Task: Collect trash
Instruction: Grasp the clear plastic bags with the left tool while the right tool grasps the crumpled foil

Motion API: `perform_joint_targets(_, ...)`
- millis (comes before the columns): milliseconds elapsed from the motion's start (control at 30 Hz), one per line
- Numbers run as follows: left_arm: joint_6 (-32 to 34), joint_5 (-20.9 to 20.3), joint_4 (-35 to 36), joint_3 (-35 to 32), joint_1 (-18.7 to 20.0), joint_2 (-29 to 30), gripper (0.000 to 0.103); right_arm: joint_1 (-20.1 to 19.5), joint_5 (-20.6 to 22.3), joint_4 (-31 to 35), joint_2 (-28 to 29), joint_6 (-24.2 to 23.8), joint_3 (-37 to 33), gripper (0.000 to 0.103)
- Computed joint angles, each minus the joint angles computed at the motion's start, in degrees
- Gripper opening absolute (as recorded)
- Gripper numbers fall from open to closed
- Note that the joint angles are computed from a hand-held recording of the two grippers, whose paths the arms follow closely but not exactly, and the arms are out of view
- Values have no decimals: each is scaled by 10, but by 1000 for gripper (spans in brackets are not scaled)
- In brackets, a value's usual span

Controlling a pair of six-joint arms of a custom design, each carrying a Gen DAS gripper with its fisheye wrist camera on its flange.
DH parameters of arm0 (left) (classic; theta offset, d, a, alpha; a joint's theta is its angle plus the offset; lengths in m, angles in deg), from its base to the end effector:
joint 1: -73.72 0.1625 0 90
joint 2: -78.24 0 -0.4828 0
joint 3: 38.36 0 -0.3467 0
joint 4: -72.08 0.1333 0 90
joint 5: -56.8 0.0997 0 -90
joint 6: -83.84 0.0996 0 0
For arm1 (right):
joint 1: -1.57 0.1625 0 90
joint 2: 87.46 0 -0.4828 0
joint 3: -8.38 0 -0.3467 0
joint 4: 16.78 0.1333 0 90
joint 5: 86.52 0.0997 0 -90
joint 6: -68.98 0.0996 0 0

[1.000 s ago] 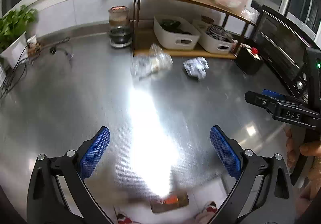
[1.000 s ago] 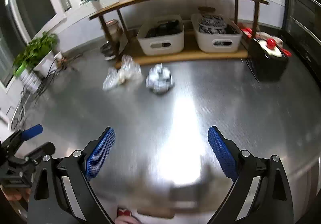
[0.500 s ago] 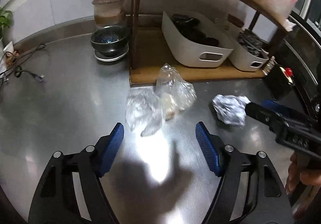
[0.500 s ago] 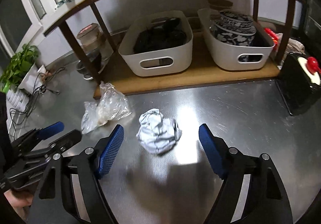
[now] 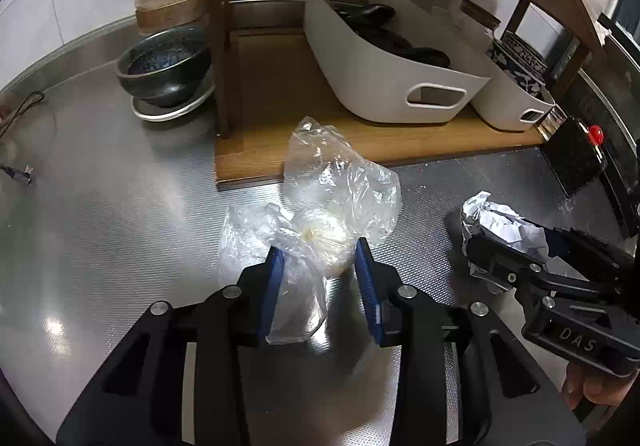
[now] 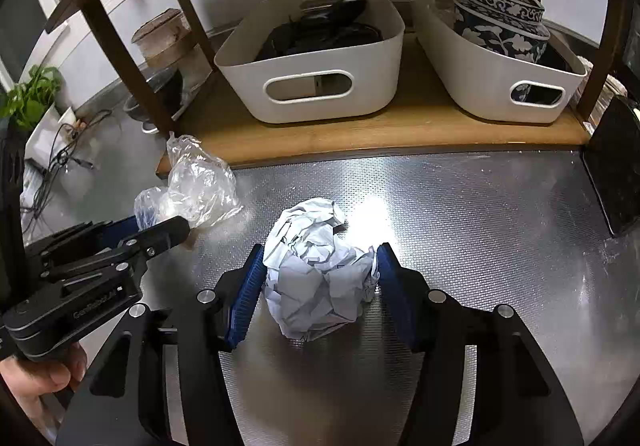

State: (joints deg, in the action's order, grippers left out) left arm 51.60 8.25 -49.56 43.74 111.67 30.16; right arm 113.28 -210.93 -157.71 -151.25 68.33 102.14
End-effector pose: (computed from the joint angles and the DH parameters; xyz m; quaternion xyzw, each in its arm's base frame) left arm -0.4345 -0.5915 0.2490 0.1681 0.9199 -0.2230 0.2754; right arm 0.3068 -0.5625 0.3814 0.1293 -0.9319 0.2240 0.2542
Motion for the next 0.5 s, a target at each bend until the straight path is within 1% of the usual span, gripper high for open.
perform_joint_targets(133, 3, 1, 3, 0, -3, 2, 24, 3, -6, -1, 0, -8, 2, 54)
perform_joint_targets(200, -1, -2, 7, 2, -6, 0, 20, 8, -17, -2, -1, -14, 6, 53)
perform_joint_targets(367, -21, 0, 28, 21, -22, -18, 18, 16, -13, 13, -19, -5, 20, 52)
perform_joint_targets(500, -49, 4, 36, 56, -44, -46, 18, 26, -7, 15, -41, 7, 35, 52)
